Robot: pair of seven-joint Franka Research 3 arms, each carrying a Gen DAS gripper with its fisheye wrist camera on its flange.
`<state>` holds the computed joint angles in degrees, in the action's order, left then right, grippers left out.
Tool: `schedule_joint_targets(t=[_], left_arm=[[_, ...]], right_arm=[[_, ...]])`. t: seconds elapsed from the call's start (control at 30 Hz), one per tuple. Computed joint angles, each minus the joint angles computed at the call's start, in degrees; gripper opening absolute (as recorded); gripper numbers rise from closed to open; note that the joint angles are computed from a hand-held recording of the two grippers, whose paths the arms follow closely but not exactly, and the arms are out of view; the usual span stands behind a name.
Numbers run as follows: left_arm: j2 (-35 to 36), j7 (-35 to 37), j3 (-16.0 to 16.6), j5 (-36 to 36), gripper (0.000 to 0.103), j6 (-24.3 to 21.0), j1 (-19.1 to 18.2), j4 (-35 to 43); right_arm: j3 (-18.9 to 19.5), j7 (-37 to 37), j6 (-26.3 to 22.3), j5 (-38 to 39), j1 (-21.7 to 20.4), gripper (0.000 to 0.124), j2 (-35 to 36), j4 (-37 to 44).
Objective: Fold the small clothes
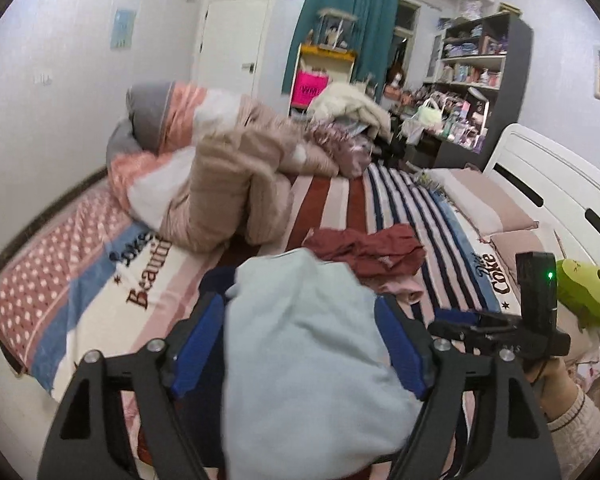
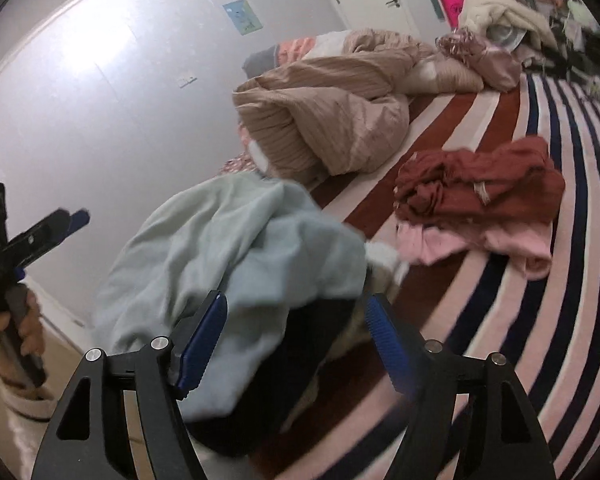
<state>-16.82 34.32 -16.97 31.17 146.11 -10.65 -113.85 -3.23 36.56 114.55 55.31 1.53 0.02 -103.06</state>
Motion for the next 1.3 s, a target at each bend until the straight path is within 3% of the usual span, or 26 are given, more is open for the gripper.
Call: schedule_joint_targets(t=[0.07,0.2,0.27,0.33,0.43,0.57,0.67,0.93,1.3], left_arm=[[-0.3,-3.0,-2.5,3.7,0.082,0.1,0.4,0.2],[0.7,-12.4,-8.1,13.9,0.085,-1.1,0.4,1.4],[2.2,-19.0,-11.5,22.0,0.093,-2.1,0.3,2.6],[4.3,-25.2,-14.5,29.4,0.1,-5.0,-0.2,4.0],[9.4,-33.7,-18.7,40.0,0.102,-10.7,-2.4,7.7],[19.3,-40.6,-21.8,51.7,0.102,-20.0,-8.4,14.3],[26.6,-42.3,-21.7,57.3,0.102,-25.2,-14.0,19.9],[38.5,-39.9,-16.9,63.0,0.102,-31.0,-25.6,30.6],[39.1,-40.1,-9.3,60.2,0.102,-28.4,-31.3,32.4]], right_arm=[[-1.3,-2.8,-1.7,0.6,-1.2,0.069,-2.6,-2.8],[-4.1,-11.5,1.3,2.0,-2.6,0.069,-10.4,-11.6],[-6.1,-14.6,1.8,2.7,-3.3,0.069,-13.4,-15.0],[-8.0,-17.6,2.8,3.5,-4.3,0.069,-16.7,-18.7],[-10.6,-23.2,6.1,4.5,-5.6,0.07,-21.6,-24.1],[-14.0,-30.5,11.3,6.9,-6.9,0.073,-27.0,-29.9],[-16.8,-33.8,12.9,9.4,-7.8,0.081,-29.7,-32.5],[-18.5,-40.9,20.3,13.7,-8.8,0.098,-33.8,-37.0],[-19.5,-44.0,25.9,15.0,-7.8,0.101,-34.3,-37.7]])
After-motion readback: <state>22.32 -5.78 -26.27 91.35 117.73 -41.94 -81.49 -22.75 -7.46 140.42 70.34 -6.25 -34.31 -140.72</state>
